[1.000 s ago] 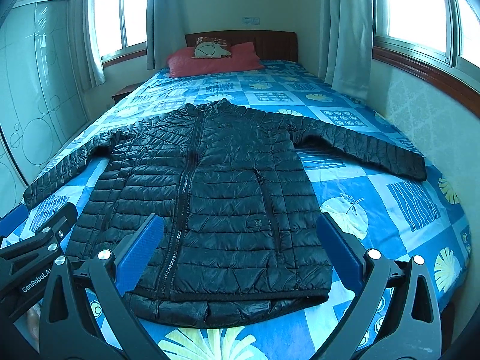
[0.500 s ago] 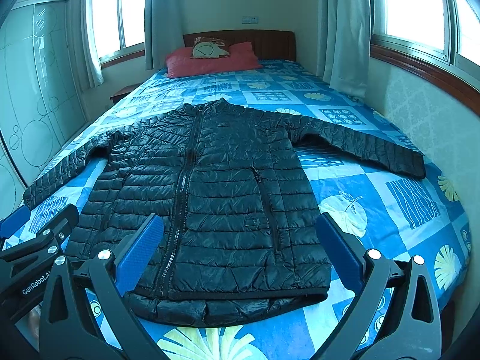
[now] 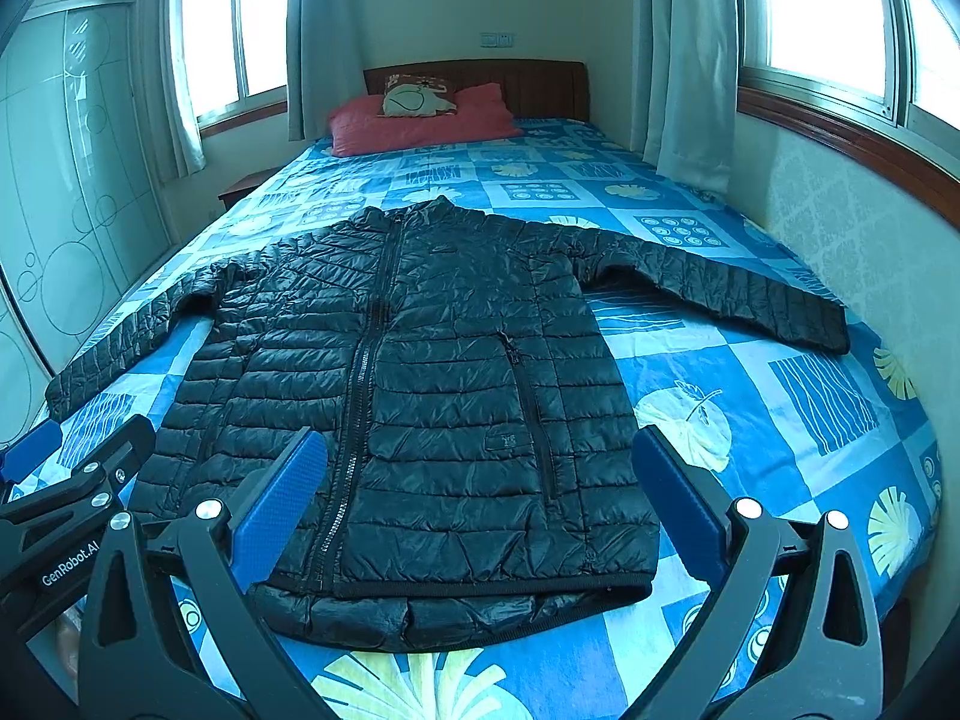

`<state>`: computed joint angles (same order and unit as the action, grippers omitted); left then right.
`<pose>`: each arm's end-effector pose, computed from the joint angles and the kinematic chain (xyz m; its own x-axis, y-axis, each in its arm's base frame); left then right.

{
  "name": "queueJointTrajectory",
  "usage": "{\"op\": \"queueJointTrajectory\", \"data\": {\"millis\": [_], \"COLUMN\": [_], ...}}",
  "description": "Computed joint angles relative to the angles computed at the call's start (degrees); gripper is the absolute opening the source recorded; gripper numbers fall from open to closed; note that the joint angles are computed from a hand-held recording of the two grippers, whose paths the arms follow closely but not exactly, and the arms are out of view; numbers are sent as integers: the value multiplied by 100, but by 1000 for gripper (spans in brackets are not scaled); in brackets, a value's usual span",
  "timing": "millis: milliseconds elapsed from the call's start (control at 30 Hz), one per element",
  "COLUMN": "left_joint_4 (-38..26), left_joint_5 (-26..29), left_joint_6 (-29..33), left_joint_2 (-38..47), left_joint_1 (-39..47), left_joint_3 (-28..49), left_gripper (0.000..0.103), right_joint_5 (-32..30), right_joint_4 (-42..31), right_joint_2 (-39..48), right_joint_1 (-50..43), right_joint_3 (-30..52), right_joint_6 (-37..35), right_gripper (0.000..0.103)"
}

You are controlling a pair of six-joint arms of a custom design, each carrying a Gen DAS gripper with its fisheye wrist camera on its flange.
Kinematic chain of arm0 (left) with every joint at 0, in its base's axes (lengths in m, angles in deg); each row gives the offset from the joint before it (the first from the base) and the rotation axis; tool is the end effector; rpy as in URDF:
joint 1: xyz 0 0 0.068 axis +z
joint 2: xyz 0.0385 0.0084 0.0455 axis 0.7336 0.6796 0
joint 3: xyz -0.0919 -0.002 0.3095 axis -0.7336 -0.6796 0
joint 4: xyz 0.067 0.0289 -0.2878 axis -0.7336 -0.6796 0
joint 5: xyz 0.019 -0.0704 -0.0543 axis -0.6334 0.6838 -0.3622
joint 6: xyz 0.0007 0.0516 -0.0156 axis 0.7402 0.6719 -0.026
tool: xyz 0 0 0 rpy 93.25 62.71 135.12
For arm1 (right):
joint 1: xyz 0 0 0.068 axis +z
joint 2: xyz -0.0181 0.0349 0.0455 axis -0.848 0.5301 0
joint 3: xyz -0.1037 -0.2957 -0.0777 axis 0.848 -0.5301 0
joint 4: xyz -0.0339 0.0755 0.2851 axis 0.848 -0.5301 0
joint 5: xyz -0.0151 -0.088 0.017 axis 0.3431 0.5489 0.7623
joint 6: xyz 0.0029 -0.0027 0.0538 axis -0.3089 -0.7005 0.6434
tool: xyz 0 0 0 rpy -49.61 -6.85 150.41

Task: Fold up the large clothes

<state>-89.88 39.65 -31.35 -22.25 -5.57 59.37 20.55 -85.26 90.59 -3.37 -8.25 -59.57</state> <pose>0.1161 -0.1084 0.2640 -0.5778 -0.2810 -0.7663 -0.4389 0.8985 0.0014 0.1843 0.2317 0.2566 -0.6056 -0.1585 -0.7798 -0.3004 0.9530 0.0395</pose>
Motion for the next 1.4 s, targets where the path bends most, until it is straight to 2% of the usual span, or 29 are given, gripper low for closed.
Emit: {"op": "queueJointTrajectory", "data": {"millis": [600,1033,1400], "left_joint_4": [-81,-420,-345], "left_joint_5": [-14,-300,-355], "left_joint_6": [-96,-546,-475], "left_joint_2": [25,235,184], "left_joint_1": [-67,-282,-358], "left_joint_3": [36,133,146], "left_gripper": [98,98,98], "right_joint_5": [1,-13,-17], "right_joint_4": [9,13,86], "right_joint_2": [-6,-19,-96], "right_joint_1": [1,-11,-55], "right_joint_3": [-10,-39,-150], "right_joint_6": [1,-5,-6], "right_gripper": [101,101,101]}}
